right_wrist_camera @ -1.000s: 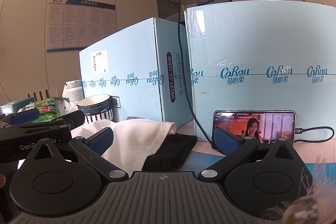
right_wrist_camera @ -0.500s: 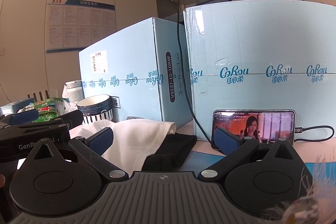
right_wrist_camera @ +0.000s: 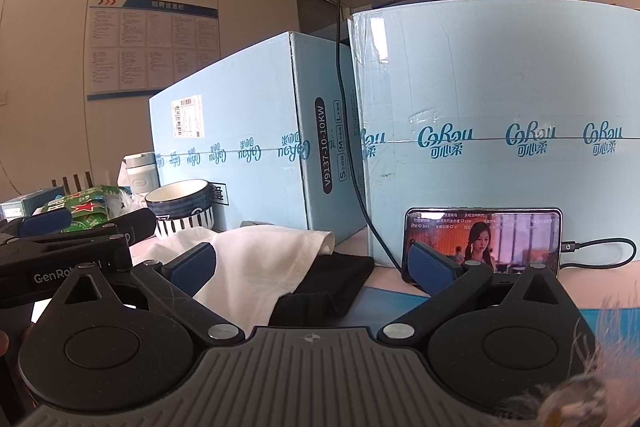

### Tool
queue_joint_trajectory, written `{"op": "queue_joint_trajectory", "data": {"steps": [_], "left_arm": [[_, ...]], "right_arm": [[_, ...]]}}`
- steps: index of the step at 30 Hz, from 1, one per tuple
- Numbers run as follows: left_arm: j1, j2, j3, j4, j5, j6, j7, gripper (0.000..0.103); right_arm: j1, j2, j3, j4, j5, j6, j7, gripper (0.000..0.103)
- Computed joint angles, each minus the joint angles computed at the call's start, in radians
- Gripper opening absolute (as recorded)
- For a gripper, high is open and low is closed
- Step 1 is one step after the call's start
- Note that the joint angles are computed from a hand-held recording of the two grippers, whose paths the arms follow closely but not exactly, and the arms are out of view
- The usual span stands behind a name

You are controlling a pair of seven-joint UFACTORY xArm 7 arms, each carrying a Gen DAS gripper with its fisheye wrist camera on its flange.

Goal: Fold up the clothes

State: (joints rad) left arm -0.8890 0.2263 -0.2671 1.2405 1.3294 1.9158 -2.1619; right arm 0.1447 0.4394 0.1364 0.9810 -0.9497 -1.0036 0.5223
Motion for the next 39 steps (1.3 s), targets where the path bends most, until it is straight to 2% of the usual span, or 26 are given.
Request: {"op": "queue_joint_trajectory", "data": {"steps": [23,39], "left_arm": [[0.003,-0.01,-0.004,-0.017,0.018,-0.024,0.0,0.103],[-0.01,0.003,-0.002,-0.005,0.018,0.012,-0.013,0.103]], "right_arm": [[-0.001,0.001,0.001,0.005,-0.009,0.01,0.012,0.103],[-0.003,0.003,-0.001,0.007,-0.015,0.005,0.018,0.103]]}}
